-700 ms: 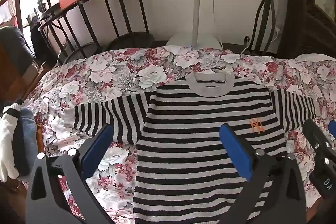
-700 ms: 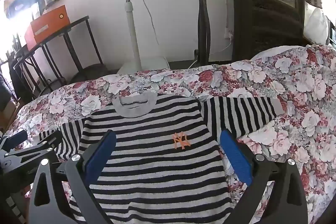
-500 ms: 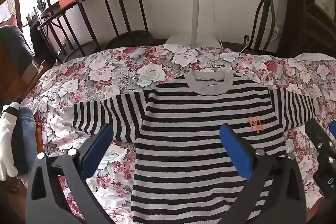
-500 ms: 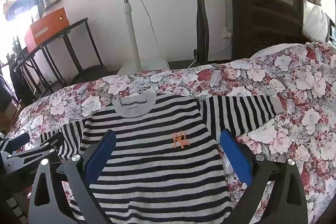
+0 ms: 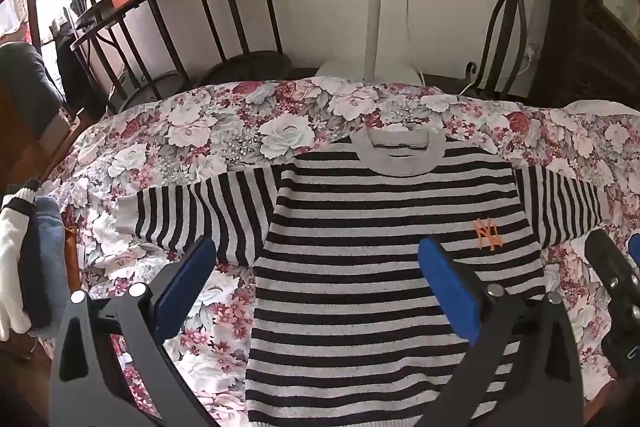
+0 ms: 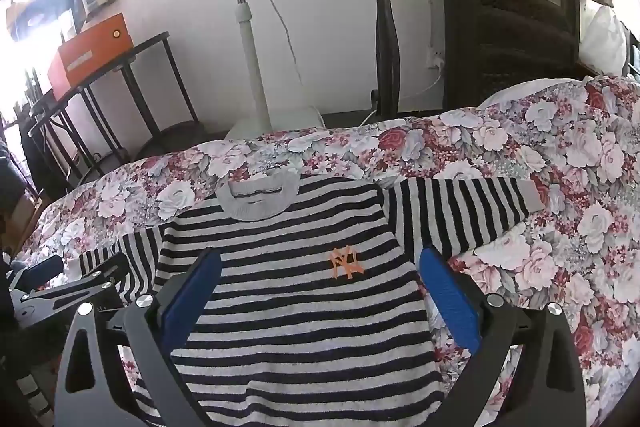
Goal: Fold small clothes
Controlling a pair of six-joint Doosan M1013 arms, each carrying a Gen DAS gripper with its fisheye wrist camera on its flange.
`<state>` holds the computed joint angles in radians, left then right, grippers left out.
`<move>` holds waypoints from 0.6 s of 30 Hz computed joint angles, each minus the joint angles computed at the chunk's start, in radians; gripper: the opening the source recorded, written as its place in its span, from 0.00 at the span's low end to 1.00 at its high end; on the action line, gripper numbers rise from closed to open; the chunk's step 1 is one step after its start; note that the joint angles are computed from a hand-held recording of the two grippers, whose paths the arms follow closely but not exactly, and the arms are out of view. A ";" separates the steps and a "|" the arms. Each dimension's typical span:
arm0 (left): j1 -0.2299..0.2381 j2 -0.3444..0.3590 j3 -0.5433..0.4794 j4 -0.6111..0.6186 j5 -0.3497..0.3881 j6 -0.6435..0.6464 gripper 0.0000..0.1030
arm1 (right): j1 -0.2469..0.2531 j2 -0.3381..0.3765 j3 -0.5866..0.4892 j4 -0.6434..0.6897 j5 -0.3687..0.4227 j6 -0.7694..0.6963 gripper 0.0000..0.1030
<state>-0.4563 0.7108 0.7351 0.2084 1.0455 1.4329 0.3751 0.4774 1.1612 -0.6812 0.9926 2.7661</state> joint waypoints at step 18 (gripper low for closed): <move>0.001 0.004 -0.008 -0.005 0.010 0.004 0.96 | -0.001 0.000 0.000 0.008 0.004 -0.006 0.97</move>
